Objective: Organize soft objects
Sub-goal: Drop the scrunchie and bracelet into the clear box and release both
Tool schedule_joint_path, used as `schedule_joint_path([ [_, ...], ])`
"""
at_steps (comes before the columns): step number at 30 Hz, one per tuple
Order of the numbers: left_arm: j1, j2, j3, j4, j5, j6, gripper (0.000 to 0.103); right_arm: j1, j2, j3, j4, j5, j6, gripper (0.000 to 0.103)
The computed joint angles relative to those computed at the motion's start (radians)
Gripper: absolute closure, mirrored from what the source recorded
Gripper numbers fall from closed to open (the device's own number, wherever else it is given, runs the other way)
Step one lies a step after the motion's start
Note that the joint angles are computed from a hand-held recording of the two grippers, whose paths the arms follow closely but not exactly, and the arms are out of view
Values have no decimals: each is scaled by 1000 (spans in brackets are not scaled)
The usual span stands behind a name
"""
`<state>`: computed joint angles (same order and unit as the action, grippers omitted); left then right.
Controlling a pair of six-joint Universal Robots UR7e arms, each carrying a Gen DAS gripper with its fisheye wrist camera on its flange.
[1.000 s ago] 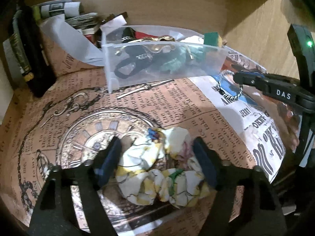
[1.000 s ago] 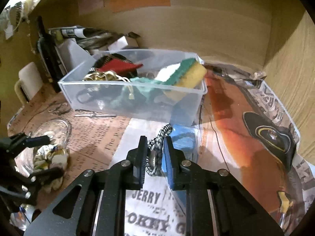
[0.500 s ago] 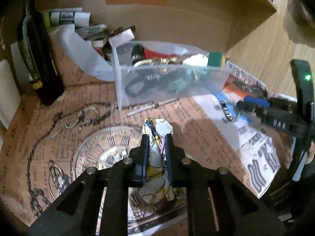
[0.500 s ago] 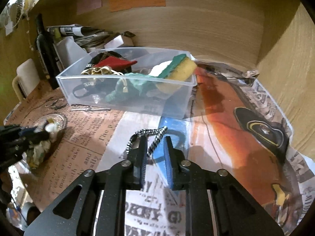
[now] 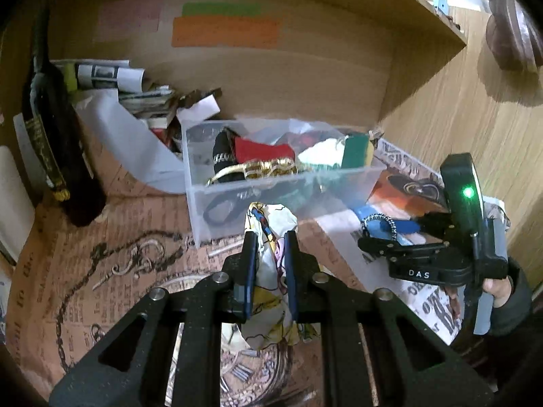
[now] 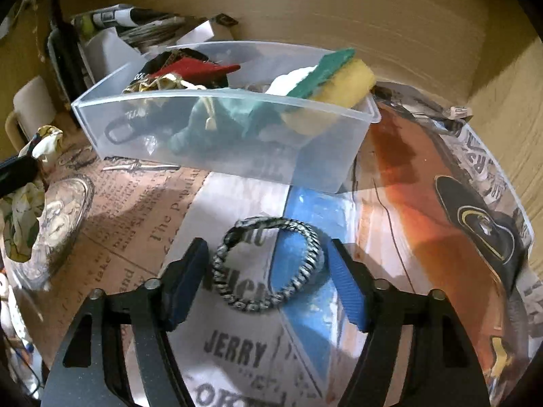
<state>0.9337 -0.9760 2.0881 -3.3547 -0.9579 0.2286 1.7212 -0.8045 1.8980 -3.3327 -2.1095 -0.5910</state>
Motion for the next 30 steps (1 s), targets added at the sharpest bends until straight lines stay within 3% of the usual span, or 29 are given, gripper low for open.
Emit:
schedule_joint_path([
  [8, -7, 20, -59, -47, -7, 53, 88, -4, -22, 9, 12, 32, 29, 89],
  [21, -14, 58, -177, -89, -4, 132, 88, 51, -75, 47, -101, 123, -35, 89],
  [30, 11, 113, -309, -31, 2, 142, 88, 92, -28, -61, -111, 175, -113, 89],
])
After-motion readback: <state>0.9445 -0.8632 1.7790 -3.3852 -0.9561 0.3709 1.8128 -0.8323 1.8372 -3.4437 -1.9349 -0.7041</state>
